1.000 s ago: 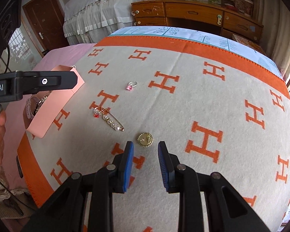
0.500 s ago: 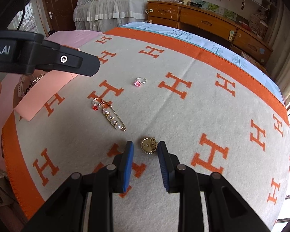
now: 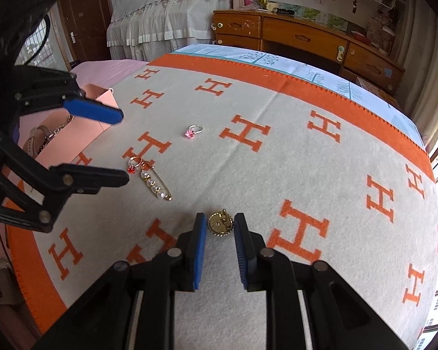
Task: Organize jewelry
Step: 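Grasp the gold coin pendant with the right tool while the left tool grasps the pearl safety pin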
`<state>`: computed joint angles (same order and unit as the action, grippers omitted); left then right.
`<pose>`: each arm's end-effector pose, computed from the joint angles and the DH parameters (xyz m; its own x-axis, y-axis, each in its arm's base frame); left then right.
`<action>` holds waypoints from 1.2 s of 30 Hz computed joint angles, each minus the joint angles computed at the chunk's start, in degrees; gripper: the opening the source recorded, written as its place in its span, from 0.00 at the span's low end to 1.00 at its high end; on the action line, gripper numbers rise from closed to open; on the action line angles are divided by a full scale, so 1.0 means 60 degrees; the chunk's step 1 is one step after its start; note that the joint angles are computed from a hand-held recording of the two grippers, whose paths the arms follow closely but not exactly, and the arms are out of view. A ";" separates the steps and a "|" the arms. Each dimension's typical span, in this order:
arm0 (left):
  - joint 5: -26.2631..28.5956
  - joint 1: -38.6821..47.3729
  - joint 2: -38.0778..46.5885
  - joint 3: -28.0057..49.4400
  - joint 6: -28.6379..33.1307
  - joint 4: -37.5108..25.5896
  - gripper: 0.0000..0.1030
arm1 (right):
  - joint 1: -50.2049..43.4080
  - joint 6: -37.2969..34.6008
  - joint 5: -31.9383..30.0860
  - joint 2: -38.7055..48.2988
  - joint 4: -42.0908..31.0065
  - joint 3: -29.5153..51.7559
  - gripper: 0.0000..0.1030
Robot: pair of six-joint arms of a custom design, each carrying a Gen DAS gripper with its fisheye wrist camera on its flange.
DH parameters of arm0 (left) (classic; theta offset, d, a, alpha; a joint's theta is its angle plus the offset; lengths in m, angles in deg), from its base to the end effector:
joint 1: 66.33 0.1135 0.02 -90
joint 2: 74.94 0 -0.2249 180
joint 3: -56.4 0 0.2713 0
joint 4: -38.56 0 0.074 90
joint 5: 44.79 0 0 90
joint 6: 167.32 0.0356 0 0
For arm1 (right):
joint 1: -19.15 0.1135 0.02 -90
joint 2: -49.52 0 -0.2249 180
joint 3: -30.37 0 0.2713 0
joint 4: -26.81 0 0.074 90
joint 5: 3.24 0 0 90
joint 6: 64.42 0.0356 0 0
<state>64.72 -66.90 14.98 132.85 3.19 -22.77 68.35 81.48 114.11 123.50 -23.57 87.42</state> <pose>0.3116 -0.0150 0.1714 -0.0635 0.9304 -0.3611 0.9677 0.1458 0.2055 0.1811 0.1848 0.1532 -0.7989 0.2001 -0.5673 0.1872 0.9789 0.0818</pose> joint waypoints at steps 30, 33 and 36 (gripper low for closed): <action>-0.2538 -0.2033 0.1930 0.1920 -0.0636 -0.1631 0.06 | -0.0428 0.0793 -0.0370 -0.2637 0.0969 -0.2349 0.19; -0.2200 -0.1953 0.2133 0.2317 -0.1260 -0.1933 0.05 | -0.0451 0.0848 -0.0384 -0.2925 0.0991 -0.2536 0.19; -0.1568 -0.1710 0.2139 0.2735 -0.1714 -0.2399 0.04 | -0.0460 0.0939 -0.0353 -0.3134 0.0952 -0.2619 0.19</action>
